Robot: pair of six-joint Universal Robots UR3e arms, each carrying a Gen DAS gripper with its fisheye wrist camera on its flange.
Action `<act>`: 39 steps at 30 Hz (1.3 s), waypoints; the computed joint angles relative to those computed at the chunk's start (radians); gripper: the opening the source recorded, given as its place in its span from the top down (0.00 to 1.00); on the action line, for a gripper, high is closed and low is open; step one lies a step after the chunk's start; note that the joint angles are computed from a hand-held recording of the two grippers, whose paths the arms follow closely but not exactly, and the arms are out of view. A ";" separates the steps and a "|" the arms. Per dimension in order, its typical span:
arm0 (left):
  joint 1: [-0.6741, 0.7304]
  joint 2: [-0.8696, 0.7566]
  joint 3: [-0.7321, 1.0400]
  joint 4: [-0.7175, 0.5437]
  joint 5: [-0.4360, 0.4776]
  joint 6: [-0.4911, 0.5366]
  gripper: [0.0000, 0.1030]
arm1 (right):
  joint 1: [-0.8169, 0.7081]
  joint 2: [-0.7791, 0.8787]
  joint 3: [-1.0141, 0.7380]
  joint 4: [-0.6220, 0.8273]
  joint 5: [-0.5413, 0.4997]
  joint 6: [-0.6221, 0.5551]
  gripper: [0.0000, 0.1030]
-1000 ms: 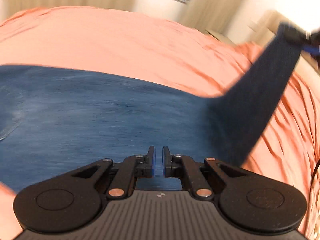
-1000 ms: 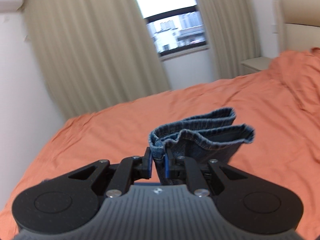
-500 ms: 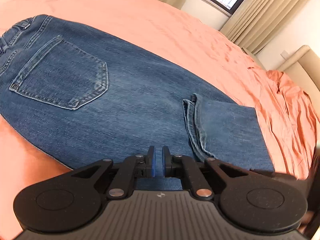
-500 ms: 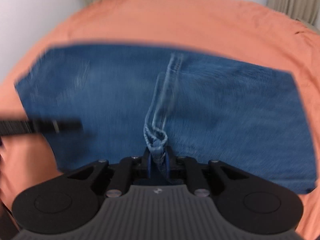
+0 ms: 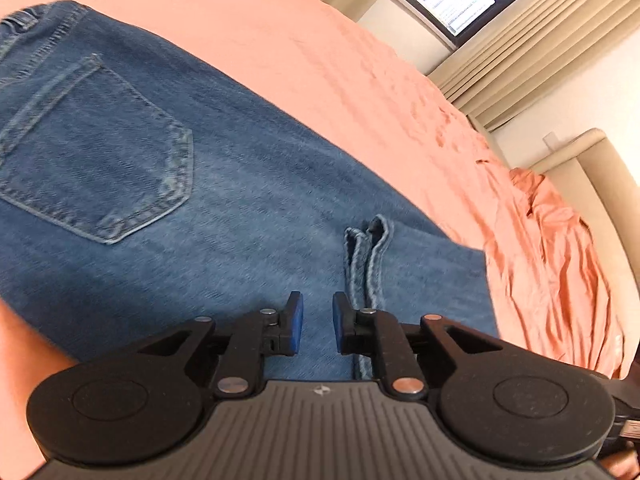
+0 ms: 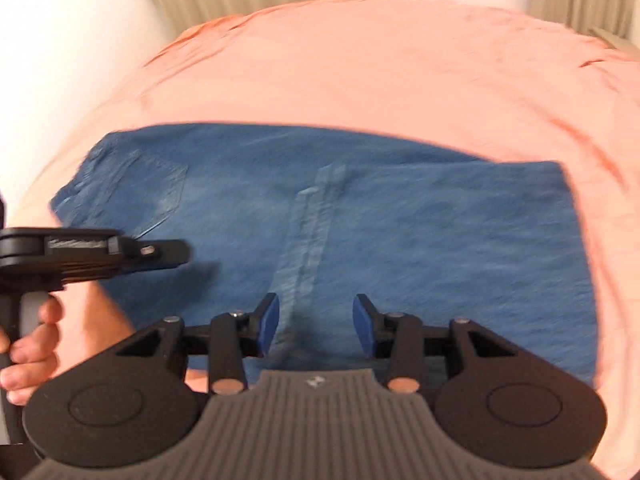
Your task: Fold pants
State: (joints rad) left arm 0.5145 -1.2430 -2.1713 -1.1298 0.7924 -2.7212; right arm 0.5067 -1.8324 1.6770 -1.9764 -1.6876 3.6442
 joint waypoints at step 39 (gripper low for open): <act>-0.269 -0.222 0.048 0.324 0.143 -0.144 0.63 | -0.013 0.060 0.198 -0.277 0.193 0.061 0.90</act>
State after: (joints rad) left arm 0.2459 -1.4648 -2.1229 -0.8061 0.9349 -2.8653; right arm 0.4939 -1.7721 1.8752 -2.2536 -1.4949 3.7057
